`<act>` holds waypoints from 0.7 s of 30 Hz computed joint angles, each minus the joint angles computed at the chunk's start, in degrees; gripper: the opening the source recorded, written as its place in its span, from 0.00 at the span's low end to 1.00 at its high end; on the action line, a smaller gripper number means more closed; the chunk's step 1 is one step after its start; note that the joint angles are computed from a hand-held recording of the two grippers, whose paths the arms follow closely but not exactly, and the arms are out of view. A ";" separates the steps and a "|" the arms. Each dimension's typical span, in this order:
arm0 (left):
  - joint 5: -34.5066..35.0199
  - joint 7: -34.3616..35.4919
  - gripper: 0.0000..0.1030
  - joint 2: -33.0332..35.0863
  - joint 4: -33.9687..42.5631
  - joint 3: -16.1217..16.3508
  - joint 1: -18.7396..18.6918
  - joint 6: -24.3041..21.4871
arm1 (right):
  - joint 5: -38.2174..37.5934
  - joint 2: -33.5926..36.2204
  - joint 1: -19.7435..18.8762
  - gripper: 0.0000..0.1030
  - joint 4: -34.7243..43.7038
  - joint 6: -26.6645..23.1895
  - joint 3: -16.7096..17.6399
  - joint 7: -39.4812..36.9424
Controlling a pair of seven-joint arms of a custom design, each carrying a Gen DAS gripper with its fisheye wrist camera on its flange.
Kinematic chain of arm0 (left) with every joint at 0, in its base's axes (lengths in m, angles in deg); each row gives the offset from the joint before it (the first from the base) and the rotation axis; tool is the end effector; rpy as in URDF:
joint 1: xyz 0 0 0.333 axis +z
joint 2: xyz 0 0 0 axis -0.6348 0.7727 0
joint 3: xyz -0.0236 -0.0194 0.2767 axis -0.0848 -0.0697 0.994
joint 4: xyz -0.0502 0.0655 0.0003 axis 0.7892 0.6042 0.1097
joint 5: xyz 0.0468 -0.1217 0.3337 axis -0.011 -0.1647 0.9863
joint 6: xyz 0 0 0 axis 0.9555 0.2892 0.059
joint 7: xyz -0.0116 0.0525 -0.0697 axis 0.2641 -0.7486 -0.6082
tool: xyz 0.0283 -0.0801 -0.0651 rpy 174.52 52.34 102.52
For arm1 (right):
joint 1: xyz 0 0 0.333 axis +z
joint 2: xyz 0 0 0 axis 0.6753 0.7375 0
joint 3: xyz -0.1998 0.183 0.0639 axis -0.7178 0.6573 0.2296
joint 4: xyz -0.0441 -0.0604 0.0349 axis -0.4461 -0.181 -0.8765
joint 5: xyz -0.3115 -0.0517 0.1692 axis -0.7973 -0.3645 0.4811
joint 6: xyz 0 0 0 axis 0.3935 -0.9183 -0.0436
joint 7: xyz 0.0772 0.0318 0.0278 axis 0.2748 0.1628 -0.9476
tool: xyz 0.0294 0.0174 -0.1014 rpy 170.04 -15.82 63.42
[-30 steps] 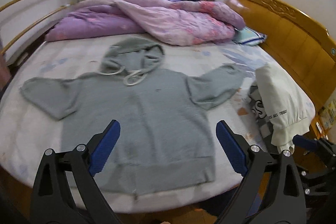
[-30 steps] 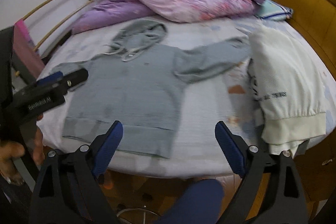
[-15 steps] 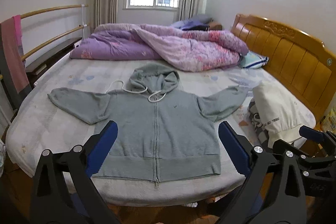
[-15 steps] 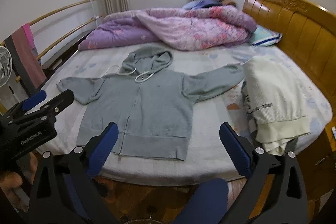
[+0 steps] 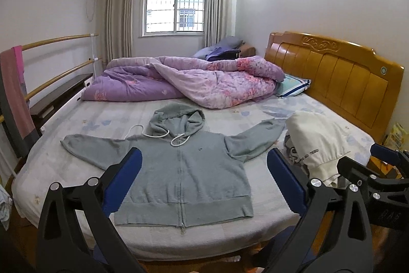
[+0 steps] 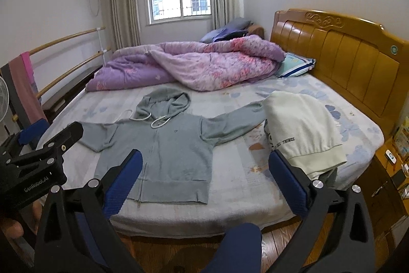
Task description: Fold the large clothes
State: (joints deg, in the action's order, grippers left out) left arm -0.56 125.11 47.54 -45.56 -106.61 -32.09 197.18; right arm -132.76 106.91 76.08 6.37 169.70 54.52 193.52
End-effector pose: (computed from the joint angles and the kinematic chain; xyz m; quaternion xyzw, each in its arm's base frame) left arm 0.7064 -0.0194 0.6562 -0.4364 0.7234 -0.4669 0.2613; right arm 0.6236 0.2948 0.6175 -0.4793 0.7181 -0.3994 0.3083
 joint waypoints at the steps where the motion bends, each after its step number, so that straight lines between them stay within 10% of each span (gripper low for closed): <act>1: -1.35 0.91 0.95 -1.44 -1.99 0.12 0.34 0.42 | -0.72 -0.90 0.41 0.92 -1.25 0.31 -0.25 0.85; 21: -9.49 7.84 0.95 -11.52 -16.48 -0.70 3.16 6.39 | -8.54 -6.64 0.09 0.93 -8.82 2.59 2.47 7.30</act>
